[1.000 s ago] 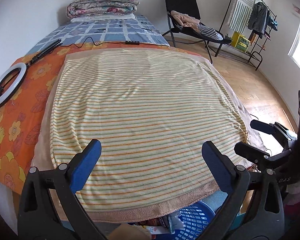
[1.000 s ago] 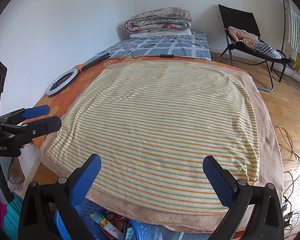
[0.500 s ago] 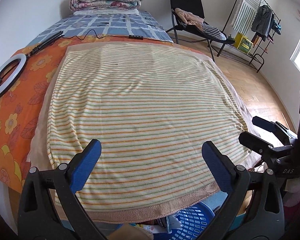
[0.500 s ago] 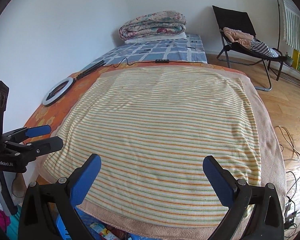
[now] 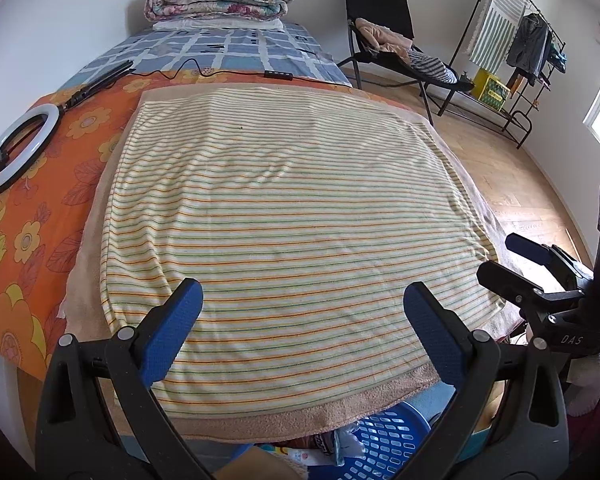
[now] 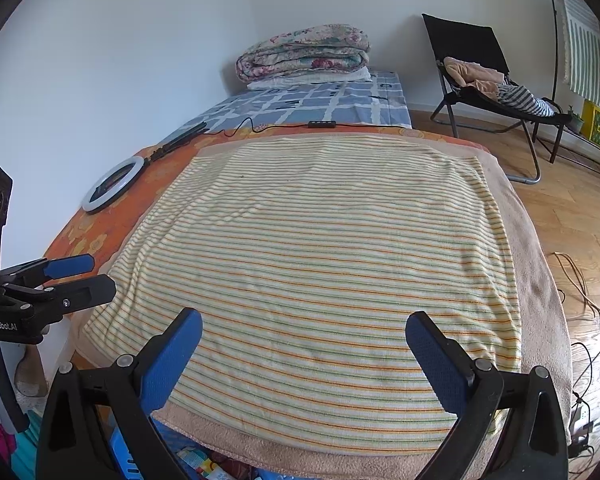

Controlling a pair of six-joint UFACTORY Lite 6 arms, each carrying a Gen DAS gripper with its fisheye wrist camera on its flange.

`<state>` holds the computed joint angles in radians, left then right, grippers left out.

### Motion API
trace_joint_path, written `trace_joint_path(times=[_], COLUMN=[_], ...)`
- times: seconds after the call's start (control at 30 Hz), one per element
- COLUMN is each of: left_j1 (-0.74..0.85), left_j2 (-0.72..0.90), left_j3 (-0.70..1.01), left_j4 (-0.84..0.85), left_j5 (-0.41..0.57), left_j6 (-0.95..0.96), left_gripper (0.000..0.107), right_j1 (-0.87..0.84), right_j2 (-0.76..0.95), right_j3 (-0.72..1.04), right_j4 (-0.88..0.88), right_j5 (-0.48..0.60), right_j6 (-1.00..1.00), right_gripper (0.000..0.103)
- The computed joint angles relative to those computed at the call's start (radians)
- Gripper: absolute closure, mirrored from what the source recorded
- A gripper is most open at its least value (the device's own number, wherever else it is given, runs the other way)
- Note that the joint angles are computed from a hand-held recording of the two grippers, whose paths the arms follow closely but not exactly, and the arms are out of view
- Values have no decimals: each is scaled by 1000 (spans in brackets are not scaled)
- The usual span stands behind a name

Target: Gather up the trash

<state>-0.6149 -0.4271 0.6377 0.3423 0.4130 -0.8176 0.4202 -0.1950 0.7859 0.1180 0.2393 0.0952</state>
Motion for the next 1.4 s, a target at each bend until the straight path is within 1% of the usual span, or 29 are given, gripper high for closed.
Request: trace_joint_path(times=[0.47, 1.1, 1.4], left_j1=[5, 29, 14], left_j2=[3, -8, -11], left_j3=[-2, -11, -11], left_j4=[3, -16, 28], left_j5=[-3, -9, -2], left_j6=[0, 31, -21], left_gripper=[5, 5, 5], right_j1=[-27, -25, -25], right_j2=[9, 10, 10], right_j3=[2, -2, -3], right_j4=[118, 120, 117], right_j5=[3, 5, 4], right_j6=[-110, -103, -100], right_gripper=[0, 0, 0])
